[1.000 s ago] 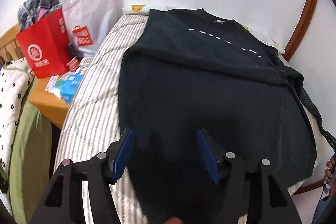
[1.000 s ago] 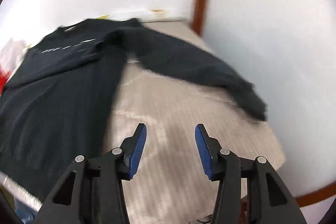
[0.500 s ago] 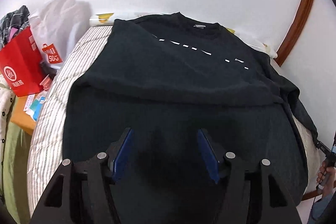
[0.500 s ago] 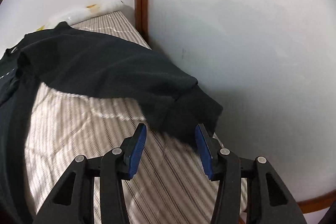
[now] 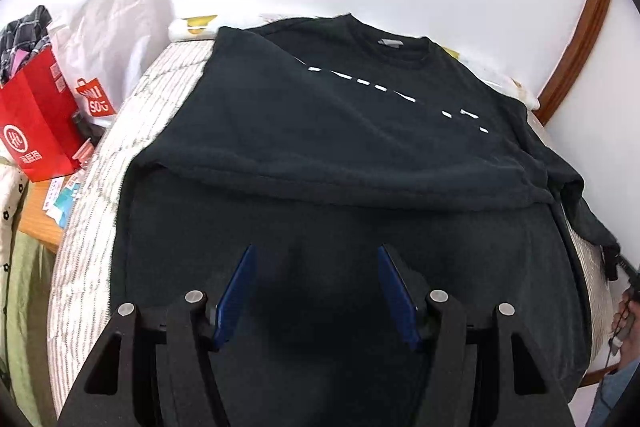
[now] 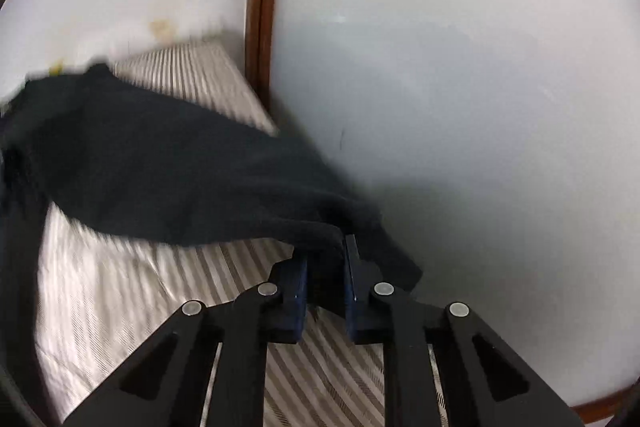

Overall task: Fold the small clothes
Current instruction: 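Fold the held sleeve across the body with the right gripper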

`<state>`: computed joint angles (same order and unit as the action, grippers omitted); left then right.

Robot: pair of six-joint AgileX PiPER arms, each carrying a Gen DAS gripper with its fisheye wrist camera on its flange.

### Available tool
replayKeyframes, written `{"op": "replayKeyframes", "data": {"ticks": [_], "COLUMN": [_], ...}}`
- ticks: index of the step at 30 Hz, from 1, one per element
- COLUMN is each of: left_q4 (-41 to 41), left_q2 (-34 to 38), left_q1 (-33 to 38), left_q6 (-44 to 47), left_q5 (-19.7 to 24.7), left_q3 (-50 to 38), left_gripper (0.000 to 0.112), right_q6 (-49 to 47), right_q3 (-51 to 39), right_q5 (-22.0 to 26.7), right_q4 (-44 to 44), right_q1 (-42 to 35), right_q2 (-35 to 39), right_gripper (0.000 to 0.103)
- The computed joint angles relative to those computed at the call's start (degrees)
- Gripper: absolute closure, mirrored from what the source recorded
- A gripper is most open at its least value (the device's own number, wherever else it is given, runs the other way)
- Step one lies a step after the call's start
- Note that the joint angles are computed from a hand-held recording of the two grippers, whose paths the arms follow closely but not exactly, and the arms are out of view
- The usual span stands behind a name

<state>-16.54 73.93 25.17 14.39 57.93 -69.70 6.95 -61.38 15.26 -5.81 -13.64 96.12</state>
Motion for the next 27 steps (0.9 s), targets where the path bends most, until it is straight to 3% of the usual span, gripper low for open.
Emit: {"op": "replayKeyframes", "data": {"ticks": [3,8,17,27], "left_q4": [-2.06,-5.72,-9.09,-13.78], "left_q2": [0.45,1.32,3.92,10.37], "left_q1": [3.12,8.04,15.23,21.35], "left_q6": [2.73,6.97,13.51,18.65], "left_q5": [0.92,2.11,3.17,4.08], "left_q3": [-0.64,-1.50,-4.51,-8.35], "left_gripper": [0.052,0.052,0.052,0.052], "right_q6": [-3.92,5.64,11.21,11.88], "right_q3": [-3.03,-9.41,-30.60,-65.67], "right_q5": [2.05,4.96,15.02,27.68], "right_q4": [5.81,-2.40,-4.24,-6.82], "right_q1": [2.04,12.53,35.19,53.54], "right_q2": [-3.16,-7.20,-2.95,20.69], "right_gripper": [0.089,0.089,0.089,0.089]}}
